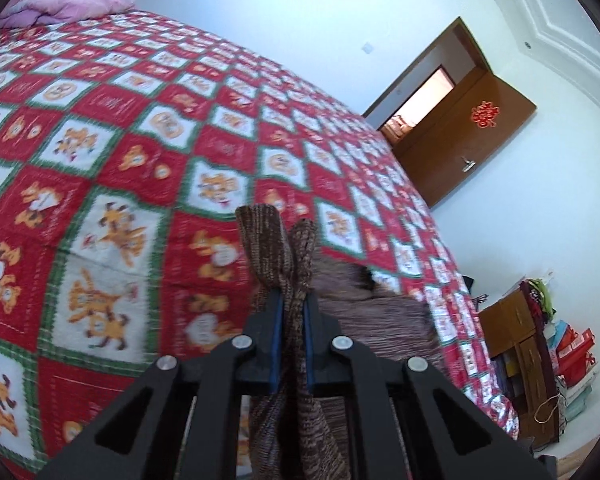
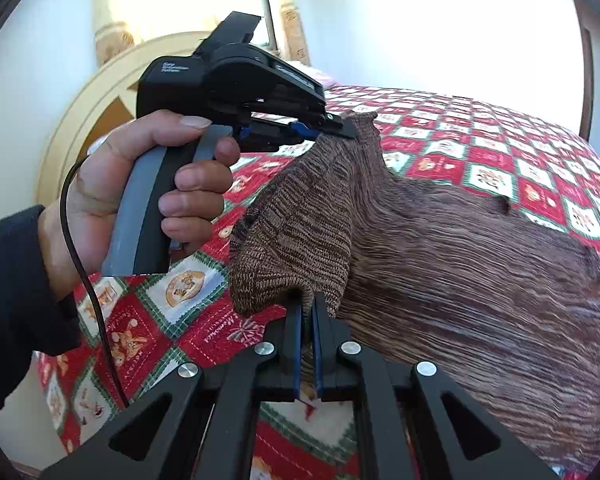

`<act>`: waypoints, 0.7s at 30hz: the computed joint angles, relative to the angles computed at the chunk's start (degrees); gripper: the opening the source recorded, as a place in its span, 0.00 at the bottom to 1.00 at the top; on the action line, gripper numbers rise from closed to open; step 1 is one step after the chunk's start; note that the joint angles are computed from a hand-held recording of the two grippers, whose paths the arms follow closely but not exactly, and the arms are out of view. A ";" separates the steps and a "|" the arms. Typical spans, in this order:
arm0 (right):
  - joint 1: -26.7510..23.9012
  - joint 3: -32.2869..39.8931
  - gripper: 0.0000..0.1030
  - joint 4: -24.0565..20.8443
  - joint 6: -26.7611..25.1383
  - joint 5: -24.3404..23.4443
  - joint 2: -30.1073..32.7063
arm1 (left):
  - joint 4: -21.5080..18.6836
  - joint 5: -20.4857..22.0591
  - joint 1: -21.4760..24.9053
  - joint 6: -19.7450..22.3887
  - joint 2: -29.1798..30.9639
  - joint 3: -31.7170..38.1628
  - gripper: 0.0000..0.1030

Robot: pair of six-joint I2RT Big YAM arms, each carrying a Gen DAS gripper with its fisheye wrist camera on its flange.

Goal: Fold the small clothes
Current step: 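Lift the held sweater edge with both tools and fold it over the rest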

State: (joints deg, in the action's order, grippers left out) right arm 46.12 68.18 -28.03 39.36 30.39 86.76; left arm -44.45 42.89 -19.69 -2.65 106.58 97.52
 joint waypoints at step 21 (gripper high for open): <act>2.31 -17.79 0.03 -6.40 17.04 6.03 -21.96 | 2.32 2.01 -11.95 -3.39 -1.98 0.30 0.09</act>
State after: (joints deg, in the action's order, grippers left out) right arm 48.43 50.39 -34.43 56.40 36.42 64.80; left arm -42.13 44.90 -31.65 -6.04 104.60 97.82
